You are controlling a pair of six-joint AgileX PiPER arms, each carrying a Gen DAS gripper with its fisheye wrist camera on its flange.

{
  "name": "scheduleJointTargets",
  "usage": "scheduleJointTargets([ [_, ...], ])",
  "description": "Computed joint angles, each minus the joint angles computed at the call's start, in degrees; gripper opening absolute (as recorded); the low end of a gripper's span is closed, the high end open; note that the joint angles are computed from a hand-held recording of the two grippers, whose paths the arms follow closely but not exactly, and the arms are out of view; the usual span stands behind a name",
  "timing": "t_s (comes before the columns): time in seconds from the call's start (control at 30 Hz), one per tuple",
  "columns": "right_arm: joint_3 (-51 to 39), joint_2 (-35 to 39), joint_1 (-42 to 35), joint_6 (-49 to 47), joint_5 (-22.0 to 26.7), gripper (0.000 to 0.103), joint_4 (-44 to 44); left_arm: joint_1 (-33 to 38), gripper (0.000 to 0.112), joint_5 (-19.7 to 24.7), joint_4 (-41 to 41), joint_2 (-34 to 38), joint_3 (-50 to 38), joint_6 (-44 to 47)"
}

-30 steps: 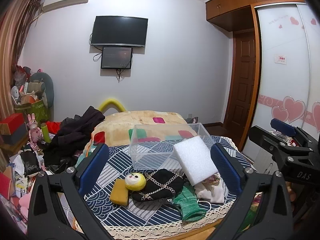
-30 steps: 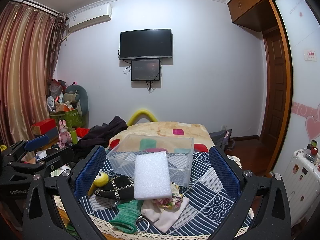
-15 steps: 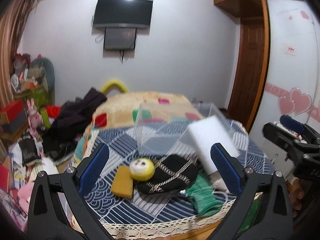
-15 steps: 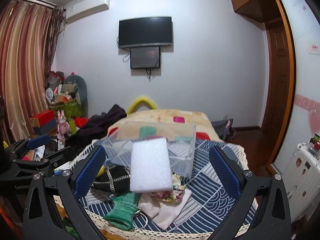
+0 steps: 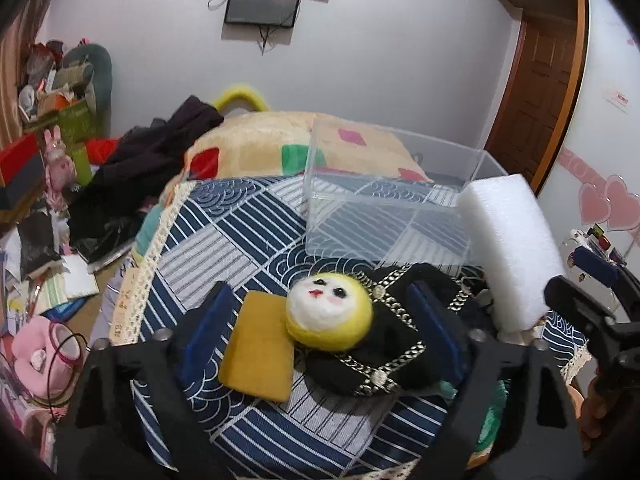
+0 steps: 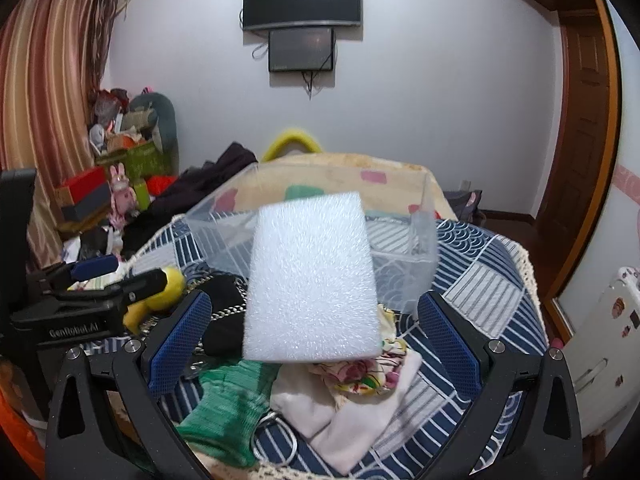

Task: Organize soft objects
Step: 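Grasp the white foam block with the right tool while the left tool grasps the yellow ball doll, then carry foam block and doll into the clear box while both tools open to release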

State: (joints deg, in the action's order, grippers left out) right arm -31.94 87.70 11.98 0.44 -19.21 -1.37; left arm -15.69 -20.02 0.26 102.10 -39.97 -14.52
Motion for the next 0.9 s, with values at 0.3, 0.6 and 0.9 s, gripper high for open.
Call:
scheduleJointTargets([
  [0.3,-5.2,6.7,-1.1,2.8,3.7,0.102,-1.5,0.8,0.046,0.2,11.1,3.6,-2.2,-9.6],
  [0.6,-1.6,2.8,-4.7,15.4,-0.4,0.081,-16.2,-0.6,0.045,-1.7,5.3,1.1,-0.2,-3.3],
  [0.9,-0.8,-2.5,-6.1,15.1,-1.1,0.081,-16.5,-1.2,0.045,0.4,2.5,-4.0,-1.3,-0.6],
])
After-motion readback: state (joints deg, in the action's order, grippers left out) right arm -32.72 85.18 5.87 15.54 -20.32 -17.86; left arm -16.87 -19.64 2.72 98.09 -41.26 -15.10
